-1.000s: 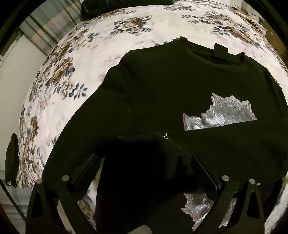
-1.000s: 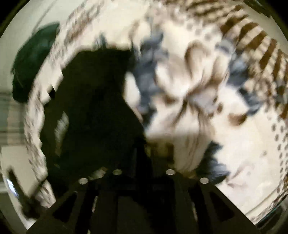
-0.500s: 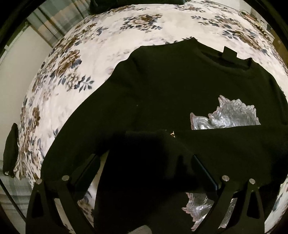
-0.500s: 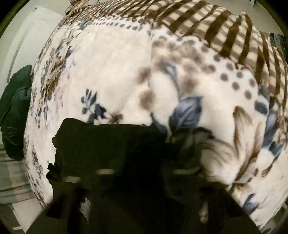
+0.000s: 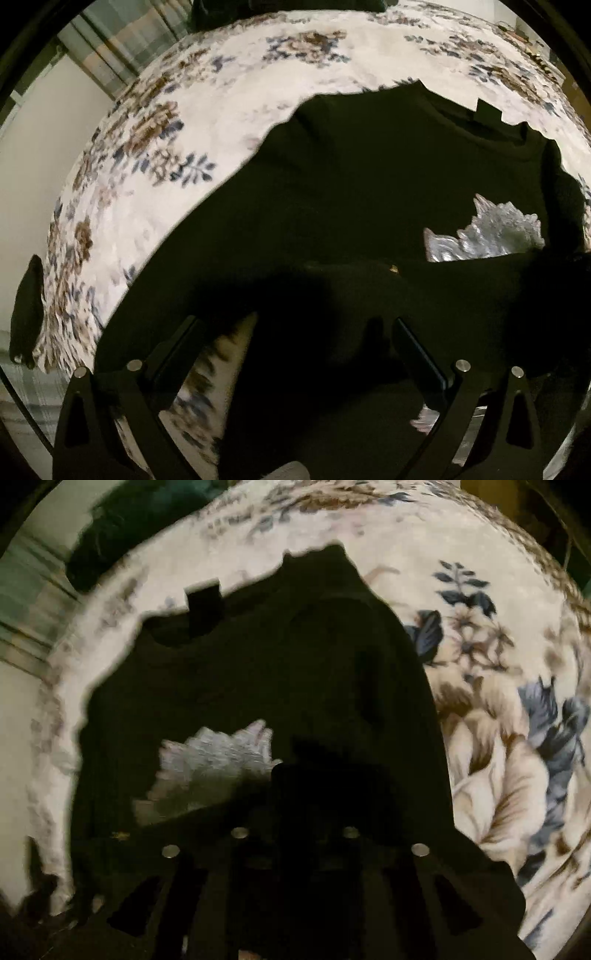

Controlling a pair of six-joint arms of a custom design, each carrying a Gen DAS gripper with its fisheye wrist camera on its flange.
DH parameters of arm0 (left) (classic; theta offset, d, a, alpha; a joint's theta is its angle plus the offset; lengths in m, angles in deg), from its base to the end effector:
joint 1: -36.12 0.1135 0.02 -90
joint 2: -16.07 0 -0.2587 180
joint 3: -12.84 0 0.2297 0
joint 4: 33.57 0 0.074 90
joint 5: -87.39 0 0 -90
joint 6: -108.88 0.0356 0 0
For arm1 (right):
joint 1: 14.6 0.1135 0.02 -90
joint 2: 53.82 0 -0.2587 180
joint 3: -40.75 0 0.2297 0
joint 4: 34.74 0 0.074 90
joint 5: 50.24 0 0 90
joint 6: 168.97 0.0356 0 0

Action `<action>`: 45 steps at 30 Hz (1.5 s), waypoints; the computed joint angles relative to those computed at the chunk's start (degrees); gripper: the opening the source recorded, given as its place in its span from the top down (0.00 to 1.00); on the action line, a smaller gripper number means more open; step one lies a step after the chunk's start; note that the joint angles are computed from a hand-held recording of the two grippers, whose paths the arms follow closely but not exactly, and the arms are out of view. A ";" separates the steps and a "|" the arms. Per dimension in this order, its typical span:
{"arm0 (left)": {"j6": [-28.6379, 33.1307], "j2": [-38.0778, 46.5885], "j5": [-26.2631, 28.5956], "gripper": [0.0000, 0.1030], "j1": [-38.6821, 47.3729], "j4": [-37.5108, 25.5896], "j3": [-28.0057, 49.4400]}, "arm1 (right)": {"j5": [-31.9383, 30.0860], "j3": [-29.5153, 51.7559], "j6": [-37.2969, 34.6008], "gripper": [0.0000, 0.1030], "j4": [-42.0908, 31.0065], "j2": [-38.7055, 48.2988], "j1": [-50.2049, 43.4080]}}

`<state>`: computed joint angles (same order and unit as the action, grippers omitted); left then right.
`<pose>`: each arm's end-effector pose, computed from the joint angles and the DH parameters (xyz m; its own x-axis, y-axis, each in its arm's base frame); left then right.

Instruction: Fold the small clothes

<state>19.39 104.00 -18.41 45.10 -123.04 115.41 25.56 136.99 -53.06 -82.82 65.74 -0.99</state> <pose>0.2565 0.0503 0.3256 -0.9552 -0.1423 -0.2593 -0.2121 0.9406 0.2651 0.3801 0.1010 0.1448 -0.9615 0.2031 -0.1853 0.1289 0.9284 0.3485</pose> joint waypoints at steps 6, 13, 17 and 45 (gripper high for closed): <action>4.51 -1.15 3.63 0.00 8.48 1.84 -1.15 | -4.20 -16.72 0.35 0.26 0.27 -21.37 -10.68; 1.76 3.35 7.68 0.00 9.79 3.88 -2.10 | 2.02 -25.89 -9.43 0.26 -3.00 -21.74 -10.13; 1.08 4.95 8.96 0.00 9.31 5.15 -1.96 | 6.07 -29.24 -6.58 0.68 3.62 -17.25 -10.23; 2.04 0.51 24.50 1.00 16.82 3.99 -0.76 | -1.92 -33.92 -0.66 0.63 4.32 -21.81 -20.56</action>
